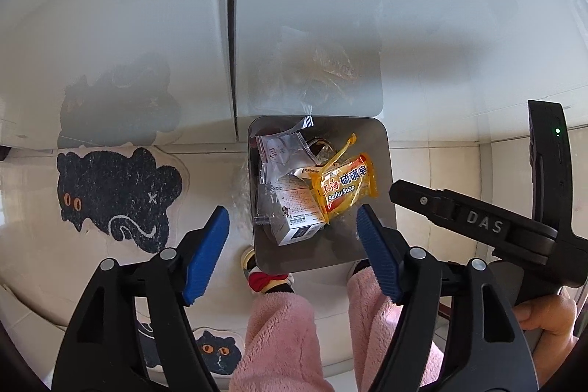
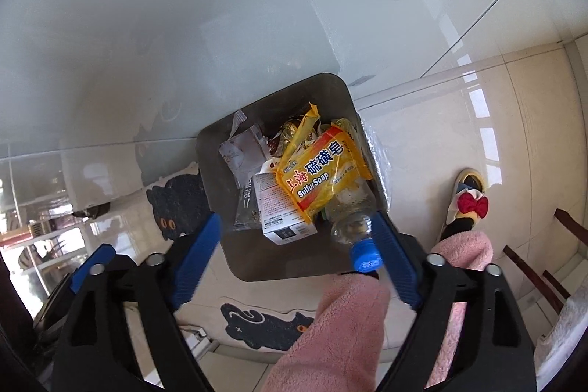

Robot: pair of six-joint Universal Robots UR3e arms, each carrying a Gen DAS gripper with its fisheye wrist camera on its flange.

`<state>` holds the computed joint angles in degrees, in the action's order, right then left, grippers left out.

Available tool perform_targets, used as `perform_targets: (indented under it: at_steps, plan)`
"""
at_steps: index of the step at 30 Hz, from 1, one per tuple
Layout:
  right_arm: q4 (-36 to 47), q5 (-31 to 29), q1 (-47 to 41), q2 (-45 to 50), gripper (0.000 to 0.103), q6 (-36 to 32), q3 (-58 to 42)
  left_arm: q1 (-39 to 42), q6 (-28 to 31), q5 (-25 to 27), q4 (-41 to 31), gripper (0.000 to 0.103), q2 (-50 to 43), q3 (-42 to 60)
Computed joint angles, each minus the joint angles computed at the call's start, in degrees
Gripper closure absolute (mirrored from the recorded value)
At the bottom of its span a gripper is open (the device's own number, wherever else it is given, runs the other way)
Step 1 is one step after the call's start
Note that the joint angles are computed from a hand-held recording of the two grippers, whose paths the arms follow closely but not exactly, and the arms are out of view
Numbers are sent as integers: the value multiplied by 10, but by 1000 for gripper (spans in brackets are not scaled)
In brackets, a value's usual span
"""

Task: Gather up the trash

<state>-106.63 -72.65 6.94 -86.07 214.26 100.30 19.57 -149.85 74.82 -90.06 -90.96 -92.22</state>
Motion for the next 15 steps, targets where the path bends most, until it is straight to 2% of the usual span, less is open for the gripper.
perform_targets:
  at_steps: [3,9,12,15]
  plan:
    - [60,-13,-1,-22,3,-32,-33,12,2,-4,-37,23,14,22]
    - [212,-51,-13,-57,3,-108,-148,33,34,-21,-148,13,53,103]
    - [291,-70,-26,-75,3,-151,-225,46,58,-37,-215,8,65,169]
    - [368,-95,-34,-79,3,-193,-314,51,77,-46,-275,8,67,248]
